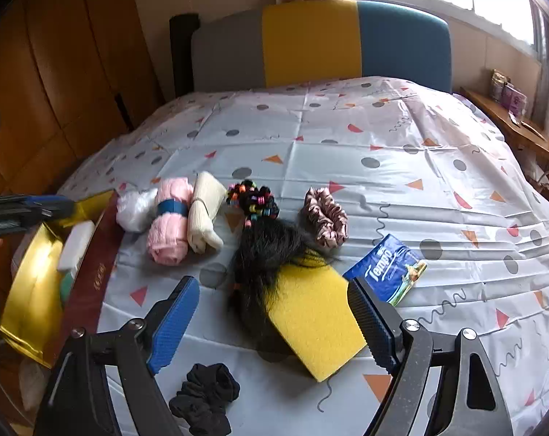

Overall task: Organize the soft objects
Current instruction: 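Reach the left gripper to the clear plastic bag and grasp it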

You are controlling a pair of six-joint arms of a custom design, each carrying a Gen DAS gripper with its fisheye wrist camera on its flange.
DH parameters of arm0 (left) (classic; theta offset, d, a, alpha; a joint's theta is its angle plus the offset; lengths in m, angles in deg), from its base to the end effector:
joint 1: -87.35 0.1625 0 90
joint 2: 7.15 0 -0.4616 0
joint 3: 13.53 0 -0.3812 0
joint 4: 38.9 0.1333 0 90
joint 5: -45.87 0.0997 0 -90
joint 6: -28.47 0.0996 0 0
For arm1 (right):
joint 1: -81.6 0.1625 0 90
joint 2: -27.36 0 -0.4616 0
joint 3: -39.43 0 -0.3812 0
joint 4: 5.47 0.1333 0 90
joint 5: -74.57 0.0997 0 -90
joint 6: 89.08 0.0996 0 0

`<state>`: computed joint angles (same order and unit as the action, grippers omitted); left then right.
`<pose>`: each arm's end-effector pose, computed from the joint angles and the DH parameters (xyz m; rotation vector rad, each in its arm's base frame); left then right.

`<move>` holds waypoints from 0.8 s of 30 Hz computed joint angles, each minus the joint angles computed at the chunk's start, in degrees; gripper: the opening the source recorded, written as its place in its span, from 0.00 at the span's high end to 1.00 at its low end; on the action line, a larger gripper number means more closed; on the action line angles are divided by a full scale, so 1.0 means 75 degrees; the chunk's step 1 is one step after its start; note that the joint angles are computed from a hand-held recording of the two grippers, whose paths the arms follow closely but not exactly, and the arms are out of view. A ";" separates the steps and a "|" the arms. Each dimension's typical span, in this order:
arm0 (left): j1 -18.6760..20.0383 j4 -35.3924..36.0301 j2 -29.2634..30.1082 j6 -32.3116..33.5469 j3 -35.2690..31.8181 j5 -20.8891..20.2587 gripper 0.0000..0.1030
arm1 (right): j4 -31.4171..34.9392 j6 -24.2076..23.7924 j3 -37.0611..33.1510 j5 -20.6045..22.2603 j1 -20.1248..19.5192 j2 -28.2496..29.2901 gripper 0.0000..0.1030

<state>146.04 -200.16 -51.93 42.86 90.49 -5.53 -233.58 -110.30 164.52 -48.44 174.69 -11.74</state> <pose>-0.1637 -0.6452 0.1047 0.8782 2.3195 -0.3858 0.1065 -0.5070 0.1008 0.1561 -2.2840 0.9883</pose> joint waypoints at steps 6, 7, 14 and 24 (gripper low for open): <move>0.0068 0.0589 0.0868 0.0996 -0.0949 0.0519 0.62 | -0.0033 0.0163 0.0032 -0.0025 0.0004 -0.0108 0.16; 0.0081 0.0659 0.1033 0.1175 -0.1132 0.0672 0.62 | -0.0050 0.0205 0.0063 0.0035 -0.0007 -0.0144 0.15; 0.0230 0.1796 0.1812 0.1449 -0.2162 0.1362 0.62 | 0.0067 0.0279 0.0111 0.0212 -0.0024 -0.0242 0.14; 0.0273 0.0496 0.2031 0.2500 -0.1985 0.1736 0.72 | -0.0139 0.0371 0.0162 0.0295 -0.0101 -0.0323 0.14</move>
